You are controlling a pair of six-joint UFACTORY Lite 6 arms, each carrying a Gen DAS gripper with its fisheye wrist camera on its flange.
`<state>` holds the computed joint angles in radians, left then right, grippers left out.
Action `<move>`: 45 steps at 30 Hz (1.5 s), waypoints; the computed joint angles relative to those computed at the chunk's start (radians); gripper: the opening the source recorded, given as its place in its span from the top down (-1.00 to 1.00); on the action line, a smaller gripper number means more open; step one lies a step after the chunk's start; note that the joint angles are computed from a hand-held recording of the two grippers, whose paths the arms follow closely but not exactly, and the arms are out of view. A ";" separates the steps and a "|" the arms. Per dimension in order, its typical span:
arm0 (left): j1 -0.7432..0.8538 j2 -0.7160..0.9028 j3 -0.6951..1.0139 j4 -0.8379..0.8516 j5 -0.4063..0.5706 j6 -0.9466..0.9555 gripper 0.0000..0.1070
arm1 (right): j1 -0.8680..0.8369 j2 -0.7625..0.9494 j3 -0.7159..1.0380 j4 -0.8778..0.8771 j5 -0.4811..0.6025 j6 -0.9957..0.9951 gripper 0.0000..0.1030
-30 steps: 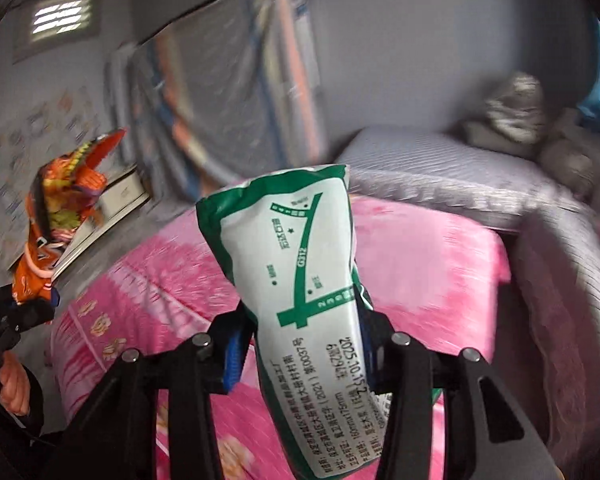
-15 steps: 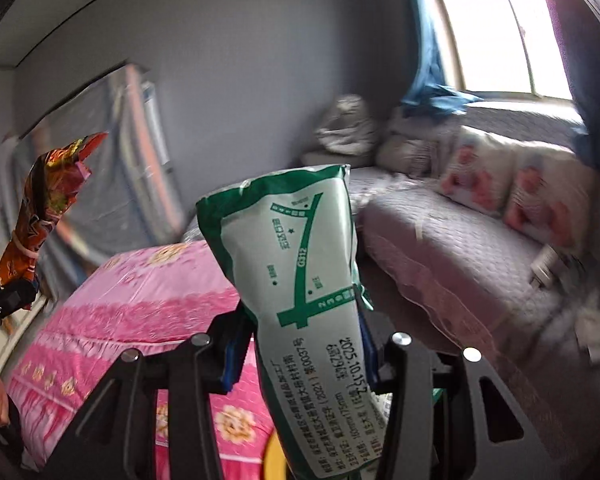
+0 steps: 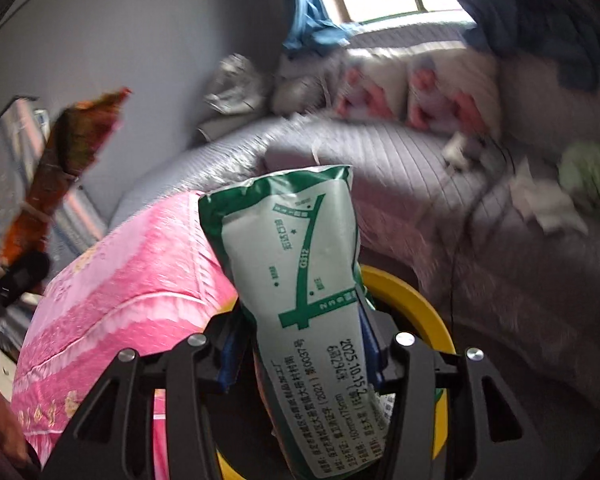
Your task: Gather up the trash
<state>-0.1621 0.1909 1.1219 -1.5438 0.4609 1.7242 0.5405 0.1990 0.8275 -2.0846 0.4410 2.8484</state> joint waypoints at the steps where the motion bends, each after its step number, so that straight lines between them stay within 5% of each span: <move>1: -0.028 0.077 0.062 0.055 -0.017 -0.064 0.80 | -0.016 0.030 0.003 -0.019 -0.019 0.042 0.11; 4: -0.082 0.280 0.250 0.231 -0.030 -0.289 0.80 | -0.057 0.091 0.022 -0.083 -0.056 0.132 0.10; 8: -0.088 0.353 0.327 0.287 -0.006 -0.410 0.66 | -0.072 0.118 0.021 -0.082 -0.066 0.163 -0.12; 10: -0.081 0.313 0.279 0.226 -0.003 -0.368 -0.33 | -0.067 0.078 -0.010 -0.062 -0.048 0.155 -0.37; 16: 0.010 0.112 0.086 0.020 0.032 -0.204 -0.75 | 0.008 -0.107 -0.117 0.182 0.068 -0.012 -0.81; 22: 0.208 -0.117 -0.107 -0.046 0.128 -0.111 -0.77 | 0.100 0.012 0.039 0.529 0.241 -0.309 -0.85; 29: 0.565 -0.412 -0.326 -0.141 0.197 0.091 -0.77 | 0.087 0.289 0.270 0.690 0.279 -0.457 -0.85; 32: 0.760 -0.489 -0.365 -0.136 0.260 0.118 -0.77 | 0.153 0.237 0.250 0.636 0.288 -0.365 -0.85; 38: 1.233 -0.506 -0.328 0.009 0.541 0.107 -0.77 | 0.510 0.148 0.363 0.597 0.611 -0.388 -0.85; 40: 1.355 -0.538 -0.364 0.000 0.565 0.151 -0.77 | 0.638 0.185 0.459 0.579 0.739 -0.452 -0.85; 45: 1.641 -0.571 -0.449 -0.036 0.678 0.262 -0.77 | 0.819 0.276 0.628 0.536 0.856 -0.553 -0.85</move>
